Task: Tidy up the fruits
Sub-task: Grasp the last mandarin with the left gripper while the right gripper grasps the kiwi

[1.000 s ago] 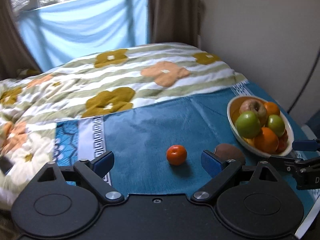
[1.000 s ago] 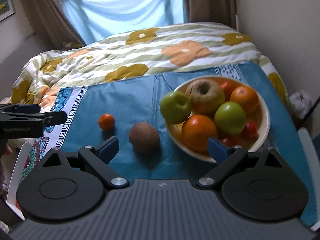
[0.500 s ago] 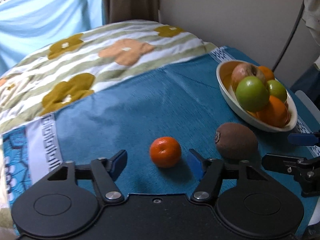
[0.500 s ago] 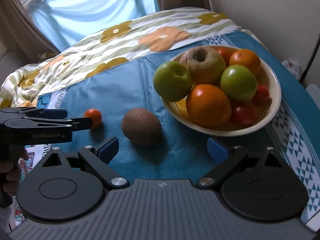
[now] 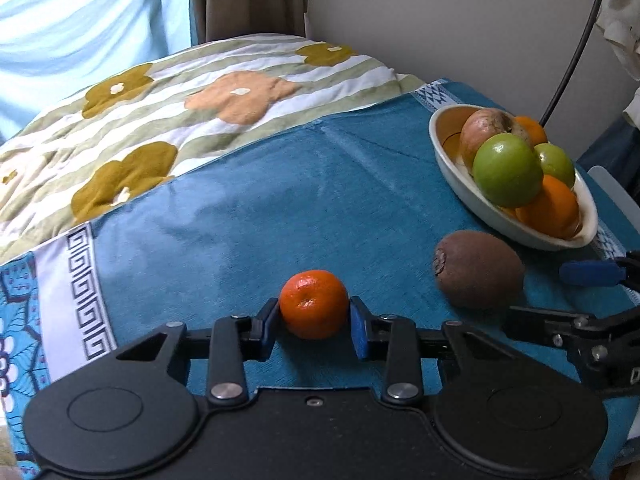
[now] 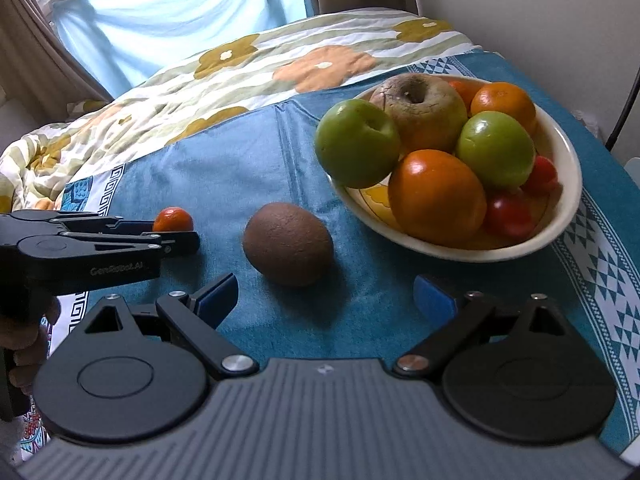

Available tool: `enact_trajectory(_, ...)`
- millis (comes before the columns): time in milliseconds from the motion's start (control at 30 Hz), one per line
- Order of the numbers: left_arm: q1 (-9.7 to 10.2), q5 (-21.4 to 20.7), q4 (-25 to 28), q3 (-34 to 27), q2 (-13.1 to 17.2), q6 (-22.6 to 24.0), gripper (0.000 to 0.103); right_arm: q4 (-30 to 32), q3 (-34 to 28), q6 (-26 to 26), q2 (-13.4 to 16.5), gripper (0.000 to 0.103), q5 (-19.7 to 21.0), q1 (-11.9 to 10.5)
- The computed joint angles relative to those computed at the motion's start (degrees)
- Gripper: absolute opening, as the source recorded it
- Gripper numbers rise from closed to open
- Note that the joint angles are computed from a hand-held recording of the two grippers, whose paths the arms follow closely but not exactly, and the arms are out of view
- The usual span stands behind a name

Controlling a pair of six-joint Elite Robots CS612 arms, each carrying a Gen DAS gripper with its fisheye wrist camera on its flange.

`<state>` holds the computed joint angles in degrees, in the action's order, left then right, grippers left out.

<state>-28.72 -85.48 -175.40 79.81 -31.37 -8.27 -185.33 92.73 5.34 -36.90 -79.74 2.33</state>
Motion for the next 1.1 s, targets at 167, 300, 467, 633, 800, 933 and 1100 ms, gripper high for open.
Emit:
enact_trajectory(167, -0.14, 2.3, 0.1, 1.4, -0.7, 0.7, 0.040, -0.2, -0.9, -0.7, 0.8, 0.103, 0.7, 0.4)
enact_trajectory(300, -0.16, 3.1, -0.4, 2.5, -1.2, -0.3, 0.040, -0.2, -2.2, 0.0, 1.7, 0.103, 0.2, 1.0)
enact_trajectory(467, -0.13, 3.4, -0.6, 2.9, -1.4, -1.2, 0.040, -1.3, -3.3, 1.0, 2.6, 0.102, -2.1, 1.9)
enact_trajectory(633, -0.07, 3.5, -1.0, 3.2, -1.6, -1.4, 0.040, -2.5, -4.3, 0.2, 3.5, 0.089, -4.4, 2.6)
enact_trajectory(800, -0.07, 4.2, -1.4, 3.9, -2.0, -1.8, 0.040, -3.3, -5.2, -1.9, 4.1, 0.079, -6.1, 3.2)
enact_trajectory(933, -0.19, 5.1, -2.0, 4.5, -2.4, -2.3, 0.040, -2.9, -5.5, -3.1, 4.2, 0.074, -5.9, 3.2)
enact_trajectory(1100, -0.50, 6.9, -2.6, 5.3, -3.1, -2.8, 0.040, -2.4, -5.1, -4.1, 3.6, 0.073, -3.6, 2.8)
